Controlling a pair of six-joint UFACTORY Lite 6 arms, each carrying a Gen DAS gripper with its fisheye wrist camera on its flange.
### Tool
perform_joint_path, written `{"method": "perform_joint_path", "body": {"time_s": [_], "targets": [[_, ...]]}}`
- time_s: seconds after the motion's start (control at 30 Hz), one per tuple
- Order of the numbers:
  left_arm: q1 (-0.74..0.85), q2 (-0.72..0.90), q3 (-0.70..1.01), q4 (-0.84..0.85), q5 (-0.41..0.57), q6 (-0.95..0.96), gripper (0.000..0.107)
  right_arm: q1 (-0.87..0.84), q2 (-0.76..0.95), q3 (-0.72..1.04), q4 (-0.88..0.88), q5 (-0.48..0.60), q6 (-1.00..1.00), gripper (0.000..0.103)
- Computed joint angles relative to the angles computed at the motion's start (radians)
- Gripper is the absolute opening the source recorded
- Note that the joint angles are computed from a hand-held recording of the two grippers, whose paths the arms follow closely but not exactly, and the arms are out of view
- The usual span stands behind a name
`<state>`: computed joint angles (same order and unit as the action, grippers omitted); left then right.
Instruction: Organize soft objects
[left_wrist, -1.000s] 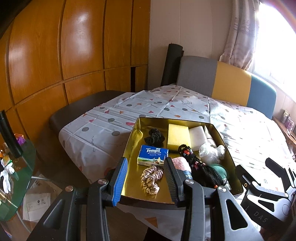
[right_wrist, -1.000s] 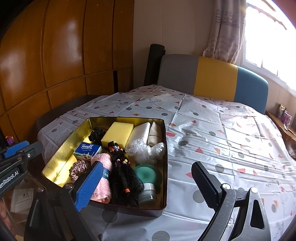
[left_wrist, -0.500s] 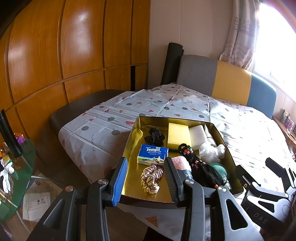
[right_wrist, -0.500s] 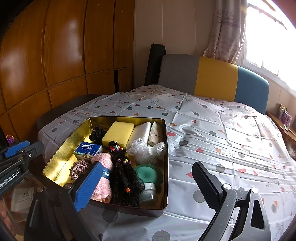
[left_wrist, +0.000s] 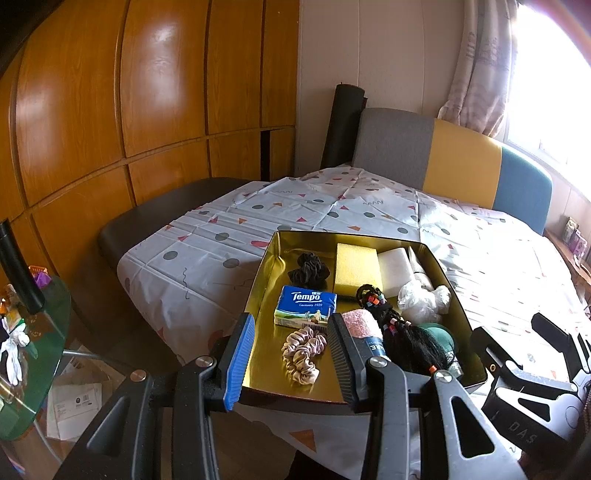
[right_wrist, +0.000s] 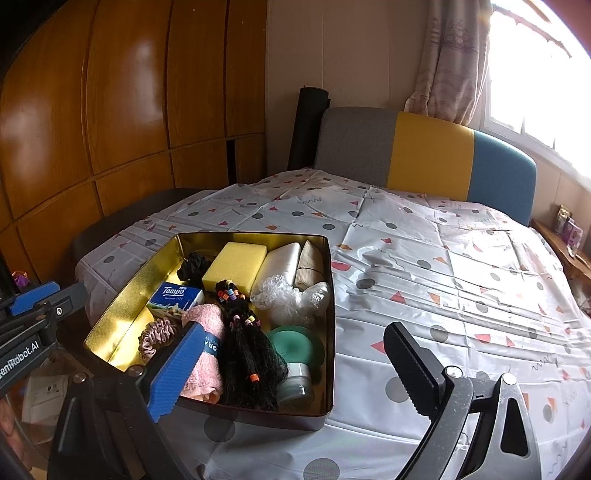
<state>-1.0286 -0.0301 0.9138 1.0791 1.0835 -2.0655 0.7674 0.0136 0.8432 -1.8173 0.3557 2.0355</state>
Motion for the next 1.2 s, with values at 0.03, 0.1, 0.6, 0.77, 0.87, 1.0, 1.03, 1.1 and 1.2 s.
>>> {"method": "perform_joint_path", "body": {"time_s": [0.03, 0.1, 0.6, 0.77, 0.87, 1.0, 1.03, 1.1, 1.2], "targets": [[-0.001, 0.001, -0.001, 0.000, 0.002, -0.003, 0.041, -0.002, 0.000, 0.001, 0.000, -0.002, -0.002, 0.098], [-0.002, -0.001, -0.004, 0.001, 0.003, -0.006, 0.041, -0.002, 0.000, 0.001, 0.001, -0.003, -0.002, 0.098], [-0.006, -0.014, -0.003, -0.003, 0.024, -0.009, 0.052, 0.000, -0.001, 0.002, 0.010, -0.001, -0.009, 0.099], [0.006, 0.008, 0.019, -0.017, 0.026, 0.004, 0.053, -0.001, -0.001, 0.002, 0.017, -0.003, -0.014, 0.099], [0.014, 0.044, 0.053, -0.037, 0.043, 0.020, 0.054, -0.001, 0.001, 0.002, 0.017, -0.003, -0.015, 0.099], [0.032, 0.037, 0.035, -0.029, 0.005, -0.003, 0.054, -0.009, 0.007, -0.003, 0.006, -0.009, -0.002, 0.099], [0.030, 0.035, 0.028, -0.018, 0.001, -0.009, 0.054, -0.014, 0.009, -0.006, -0.008, -0.012, 0.011, 0.099], [0.013, 0.042, 0.025, 0.010, 0.038, -0.027, 0.053, -0.021, 0.010, -0.009, -0.017, -0.014, 0.020, 0.099], [0.004, 0.048, 0.034, 0.034, 0.067, -0.033, 0.049, -0.042, 0.010, -0.013, -0.033, -0.027, 0.034, 0.099]]}}
